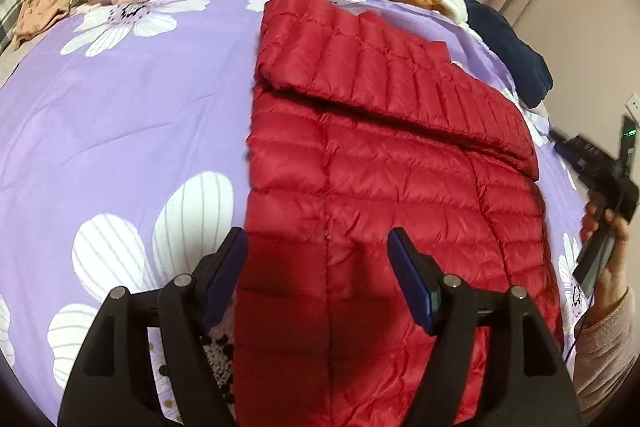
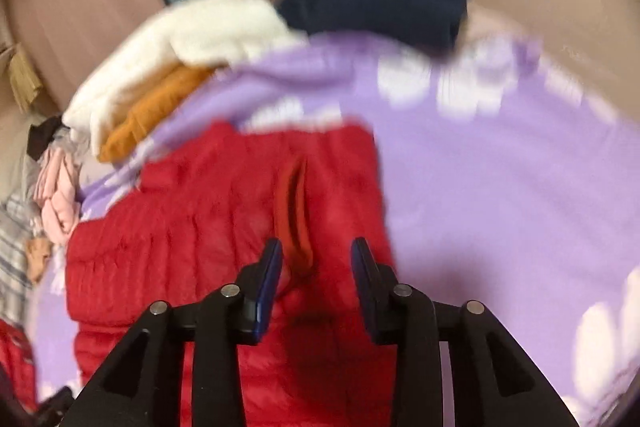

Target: Fold large clothes

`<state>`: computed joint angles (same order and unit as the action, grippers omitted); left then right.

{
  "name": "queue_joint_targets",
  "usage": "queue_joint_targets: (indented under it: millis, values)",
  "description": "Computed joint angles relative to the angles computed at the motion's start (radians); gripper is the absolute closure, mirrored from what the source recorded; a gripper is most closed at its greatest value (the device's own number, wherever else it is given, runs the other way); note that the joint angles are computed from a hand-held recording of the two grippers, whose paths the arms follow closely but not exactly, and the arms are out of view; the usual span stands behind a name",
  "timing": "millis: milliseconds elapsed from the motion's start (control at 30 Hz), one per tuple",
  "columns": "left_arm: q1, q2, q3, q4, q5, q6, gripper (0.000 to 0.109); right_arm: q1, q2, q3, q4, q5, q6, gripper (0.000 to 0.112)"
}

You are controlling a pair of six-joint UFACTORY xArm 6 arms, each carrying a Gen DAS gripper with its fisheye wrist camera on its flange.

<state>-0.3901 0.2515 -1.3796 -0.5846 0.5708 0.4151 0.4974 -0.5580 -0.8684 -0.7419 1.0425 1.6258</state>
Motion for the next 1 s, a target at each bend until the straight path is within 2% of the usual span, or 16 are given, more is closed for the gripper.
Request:
queue_joint_targets:
  millis: [67,133,167,200,267,333,433,500,567,633,767,900,1000]
  values:
    - [0.004,0.004,0.002,0.005,0.012,-0.018,0.034,0.007,0.003,-0.011,-0.06,-0.044,-0.025,0.077]
    - [0.007,0.007,0.004,-0.001,0.024,-0.033,0.034,-0.023,0.048,-0.033,-0.052,-0.141,-0.128,0.077]
    - [0.008,0.006,0.006,-0.004,0.027,-0.036,0.034,-0.032,0.067,-0.039,-0.042,-0.16,-0.155,0.077]
    - [0.008,0.005,0.009,-0.009,0.031,-0.036,0.034,-0.053,0.104,-0.049,-0.006,-0.188,-0.203,0.077]
    - [0.007,-0.001,0.017,-0.024,0.04,-0.029,0.034,-0.093,0.177,-0.061,0.172,-0.186,-0.333,0.077]
    - [0.007,-0.004,0.018,-0.032,0.05,-0.025,0.034,-0.109,0.214,-0.039,0.254,-0.21,-0.376,0.077]
    - [0.014,-0.014,0.025,-0.046,0.063,-0.019,0.034,-0.098,0.18,-0.015,0.226,-0.201,-0.369,0.077]
    - [0.022,-0.022,0.035,-0.072,0.07,-0.008,0.034,-0.092,0.083,0.036,0.254,-0.235,-0.374,0.075]
    - [0.033,-0.033,0.049,-0.103,0.079,0.001,0.034,-0.064,-0.002,0.082,0.247,-0.264,-0.331,0.068]
    - [0.045,-0.042,0.062,-0.14,0.096,0.01,0.033,-0.017,-0.119,0.143,0.238,-0.234,-0.276,0.06]
    - [0.078,-0.063,0.096,-0.245,0.156,0.061,0.028,0.105,-0.274,0.208,0.209,-0.082,-0.165,0.06]
    - [0.095,-0.086,0.14,-0.329,0.171,0.101,0.028,0.225,-0.413,0.282,0.196,0.076,-0.016,0.06]
    - [0.112,-0.095,0.159,-0.393,0.209,0.127,0.028,0.254,-0.541,0.387,0.237,0.039,0.098,0.06]
